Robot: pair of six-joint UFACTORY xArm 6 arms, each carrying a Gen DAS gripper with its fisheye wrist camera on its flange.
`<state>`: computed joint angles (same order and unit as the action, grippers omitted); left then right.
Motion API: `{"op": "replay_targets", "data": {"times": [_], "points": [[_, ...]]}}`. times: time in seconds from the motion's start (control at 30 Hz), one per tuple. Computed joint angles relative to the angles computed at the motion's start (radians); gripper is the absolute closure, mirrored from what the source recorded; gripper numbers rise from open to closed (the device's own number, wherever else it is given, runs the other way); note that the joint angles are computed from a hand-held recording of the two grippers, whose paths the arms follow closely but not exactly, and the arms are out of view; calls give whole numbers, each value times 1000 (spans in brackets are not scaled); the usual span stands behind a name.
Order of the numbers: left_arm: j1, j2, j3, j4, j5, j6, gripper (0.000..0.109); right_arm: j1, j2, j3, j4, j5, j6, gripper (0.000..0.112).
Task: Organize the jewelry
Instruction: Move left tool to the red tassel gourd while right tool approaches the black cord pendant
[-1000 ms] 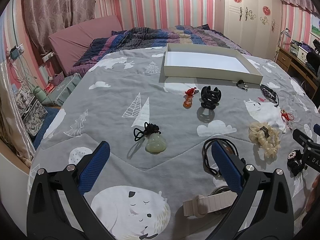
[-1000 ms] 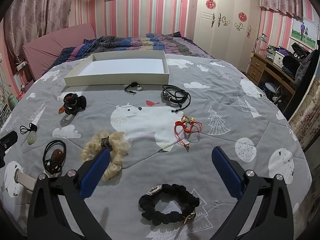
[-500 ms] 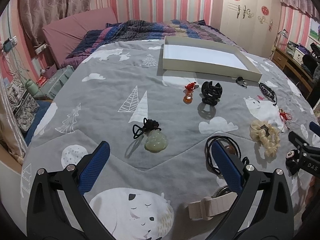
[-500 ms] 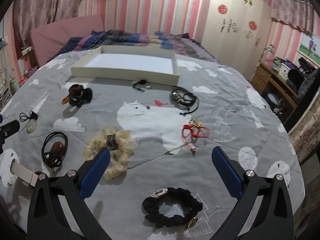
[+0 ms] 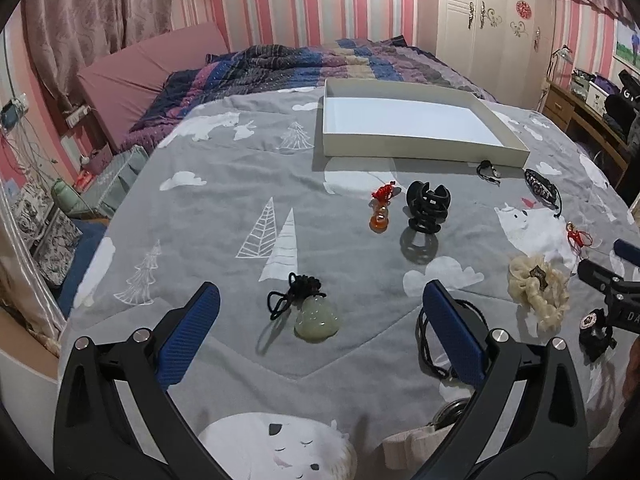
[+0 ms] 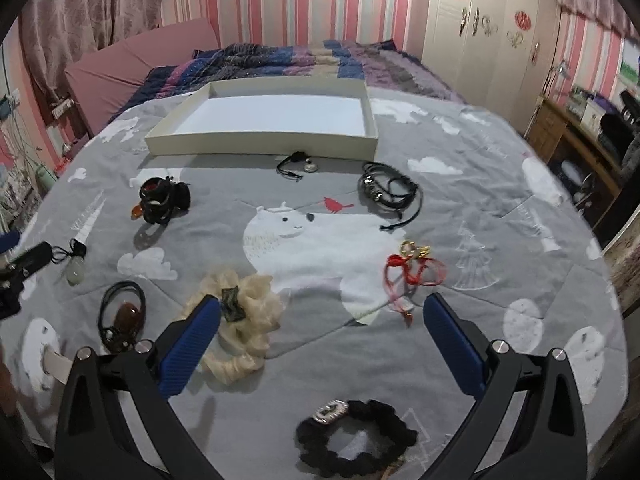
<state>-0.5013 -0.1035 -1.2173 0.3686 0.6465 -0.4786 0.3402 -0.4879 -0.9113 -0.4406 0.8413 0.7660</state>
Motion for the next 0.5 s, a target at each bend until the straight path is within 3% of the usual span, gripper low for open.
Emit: {"op": "replay_targets", "data": {"times": [0.2, 0.5], "points": [[14, 56, -66, -82, 40, 72, 8, -23, 65, -53, 73, 2, -74, 11], [39, 246, -370, -210, 137, 297, 9, -95, 262, -302, 144, 37, -257, 12]]}}
